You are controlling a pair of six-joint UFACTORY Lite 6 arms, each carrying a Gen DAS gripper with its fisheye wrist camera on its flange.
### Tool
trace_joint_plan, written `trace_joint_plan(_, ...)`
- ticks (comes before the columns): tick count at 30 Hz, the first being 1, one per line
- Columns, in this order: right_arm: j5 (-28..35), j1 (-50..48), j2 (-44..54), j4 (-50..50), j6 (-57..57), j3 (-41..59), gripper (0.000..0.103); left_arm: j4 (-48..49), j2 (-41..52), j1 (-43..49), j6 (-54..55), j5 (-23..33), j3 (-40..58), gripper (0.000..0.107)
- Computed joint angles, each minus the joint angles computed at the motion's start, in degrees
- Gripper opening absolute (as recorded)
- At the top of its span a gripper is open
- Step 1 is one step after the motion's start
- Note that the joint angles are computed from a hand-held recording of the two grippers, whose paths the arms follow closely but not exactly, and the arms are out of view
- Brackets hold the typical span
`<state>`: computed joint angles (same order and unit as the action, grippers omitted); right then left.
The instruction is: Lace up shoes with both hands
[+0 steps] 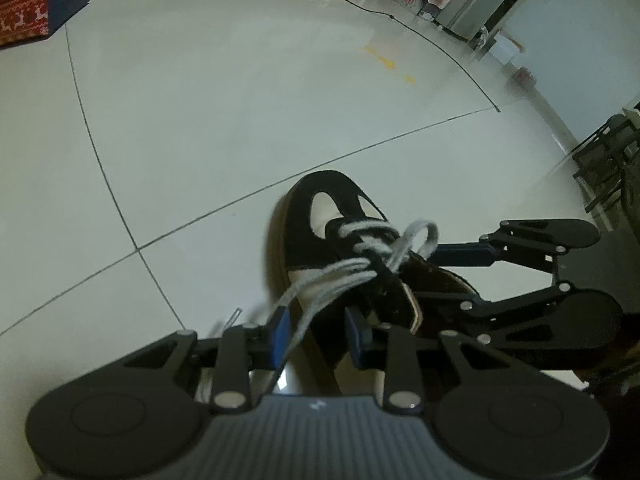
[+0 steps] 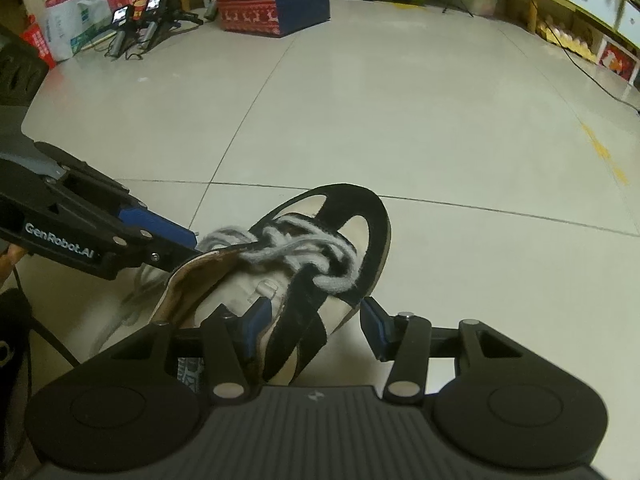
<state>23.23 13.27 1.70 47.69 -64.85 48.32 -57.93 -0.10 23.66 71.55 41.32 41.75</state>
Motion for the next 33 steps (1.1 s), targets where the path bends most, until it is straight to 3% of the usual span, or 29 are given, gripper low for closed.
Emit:
trace_joint_plan(7,-0.5,0.7,-0.1,-0.2,0.3,-0.3,0.052,-0.3,0.2,0.1,0.3,0.4,0.1,0.021)
trace_joint_plan(9,-0.6,0.9,-0.1,-0.3,-0.2,-0.2,0.052,-0.4,-0.1,-0.2,0.6,0.5,-0.2,0.01)
trace_joint_plan(12,-0.3,0.5,0.2,-0.4,-0.4,0.1,0.052,-0.1,-0.7,-1.5,-0.2,-0.9,-0.8,0.004)
trace_joint_plan(33,-0.2,-0.4,0.0,0.4,-1.1,-0.3,0.052,1.1,-1.9,-1.7,-3.1,-2.5,-1.6,0.002)
